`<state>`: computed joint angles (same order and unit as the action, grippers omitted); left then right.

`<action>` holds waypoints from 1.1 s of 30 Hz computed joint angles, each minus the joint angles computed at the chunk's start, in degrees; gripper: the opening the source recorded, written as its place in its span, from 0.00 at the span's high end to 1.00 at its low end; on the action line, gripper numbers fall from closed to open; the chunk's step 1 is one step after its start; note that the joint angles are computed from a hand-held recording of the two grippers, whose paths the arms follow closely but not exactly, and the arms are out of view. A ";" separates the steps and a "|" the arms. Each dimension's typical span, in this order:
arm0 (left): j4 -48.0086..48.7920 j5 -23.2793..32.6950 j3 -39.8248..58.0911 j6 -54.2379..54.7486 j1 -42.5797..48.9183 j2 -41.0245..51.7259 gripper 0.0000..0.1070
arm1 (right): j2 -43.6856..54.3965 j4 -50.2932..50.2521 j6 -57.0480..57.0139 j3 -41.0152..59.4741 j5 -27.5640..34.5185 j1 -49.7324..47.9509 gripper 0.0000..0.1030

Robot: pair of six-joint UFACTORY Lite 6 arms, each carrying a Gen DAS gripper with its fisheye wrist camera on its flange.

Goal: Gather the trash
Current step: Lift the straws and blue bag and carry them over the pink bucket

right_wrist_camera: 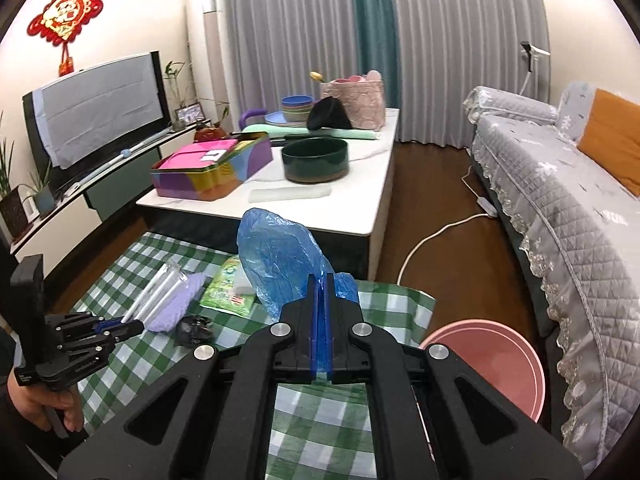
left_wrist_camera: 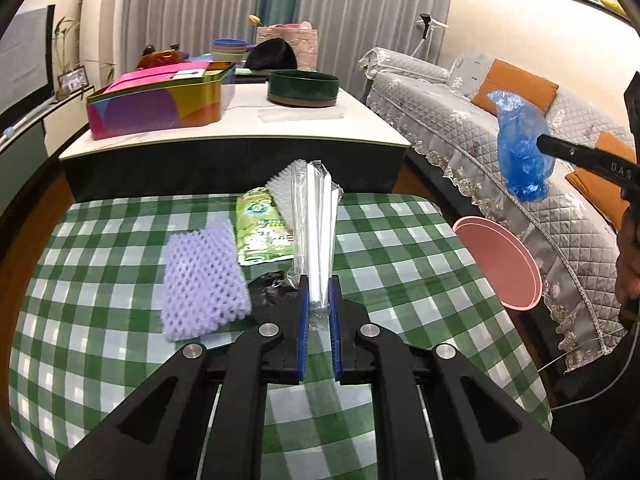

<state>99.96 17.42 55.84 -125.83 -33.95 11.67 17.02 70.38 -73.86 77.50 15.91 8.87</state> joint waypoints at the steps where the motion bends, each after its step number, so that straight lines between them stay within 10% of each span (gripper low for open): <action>1: -0.09 0.28 0.79 0.11 -0.38 0.87 0.92 | 0.17 2.48 -2.55 -0.71 -0.63 -0.11 0.97; 20: -0.71 3.79 18.58 2.85 -7.41 14.97 0.92 | -0.50 29.82 -32.37 -7.13 0.74 -10.40 0.97; 33: -26.44 2.88 46.07 31.73 -10.78 33.11 0.92 | 1.80 38.28 -39.83 -5.86 1.36 -19.92 0.97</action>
